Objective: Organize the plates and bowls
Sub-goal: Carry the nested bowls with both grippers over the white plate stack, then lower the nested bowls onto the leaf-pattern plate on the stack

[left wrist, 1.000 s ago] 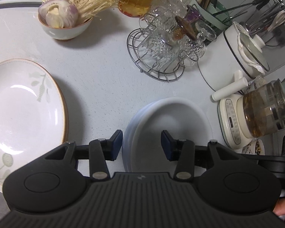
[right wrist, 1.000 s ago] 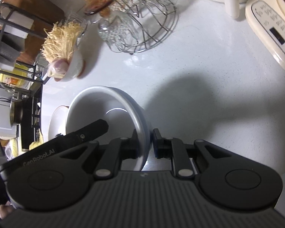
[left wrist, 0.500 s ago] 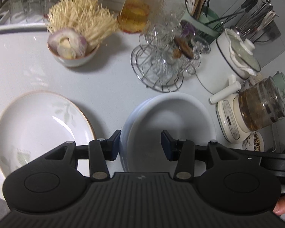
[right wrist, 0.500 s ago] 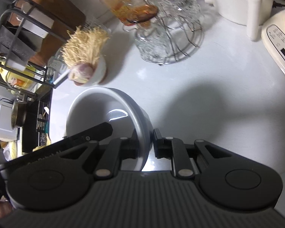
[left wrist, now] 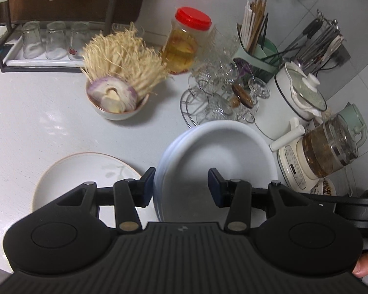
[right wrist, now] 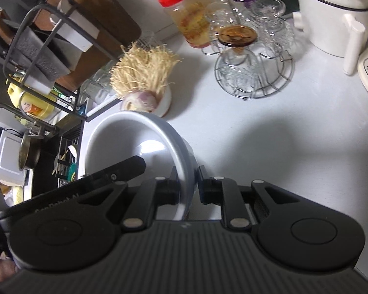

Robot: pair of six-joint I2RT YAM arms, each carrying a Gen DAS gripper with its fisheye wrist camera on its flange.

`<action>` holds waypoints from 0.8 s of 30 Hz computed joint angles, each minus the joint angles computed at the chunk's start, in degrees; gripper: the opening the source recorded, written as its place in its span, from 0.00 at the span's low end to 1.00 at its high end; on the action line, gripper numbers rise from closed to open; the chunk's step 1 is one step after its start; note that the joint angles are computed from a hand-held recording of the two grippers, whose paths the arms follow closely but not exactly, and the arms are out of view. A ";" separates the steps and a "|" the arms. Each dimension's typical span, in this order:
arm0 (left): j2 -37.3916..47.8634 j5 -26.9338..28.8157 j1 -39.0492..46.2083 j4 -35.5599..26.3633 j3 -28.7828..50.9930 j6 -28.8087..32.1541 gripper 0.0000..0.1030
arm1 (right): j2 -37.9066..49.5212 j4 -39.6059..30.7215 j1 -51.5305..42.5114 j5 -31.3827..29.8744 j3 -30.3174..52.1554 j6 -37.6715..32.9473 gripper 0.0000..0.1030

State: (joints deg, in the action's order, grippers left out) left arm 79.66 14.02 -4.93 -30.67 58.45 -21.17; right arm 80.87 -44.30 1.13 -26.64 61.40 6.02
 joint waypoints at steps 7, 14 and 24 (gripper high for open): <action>-2.70 2.39 5.61 -0.66 -2.29 4.23 0.50 | -1.49 3.09 6.05 2.37 -1.73 5.19 0.18; -2.69 4.88 11.13 -1.00 -4.49 7.45 0.50 | 0.16 4.99 11.78 4.67 -1.92 9.35 0.18; 0.03 7.91 16.23 1.55 -8.62 10.01 0.50 | 3.95 7.52 16.31 6.86 -3.43 11.74 0.19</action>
State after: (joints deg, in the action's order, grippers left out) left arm 79.70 21.93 11.31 -29.12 49.83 -11.16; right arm 84.82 -36.78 17.45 -19.78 57.96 17.76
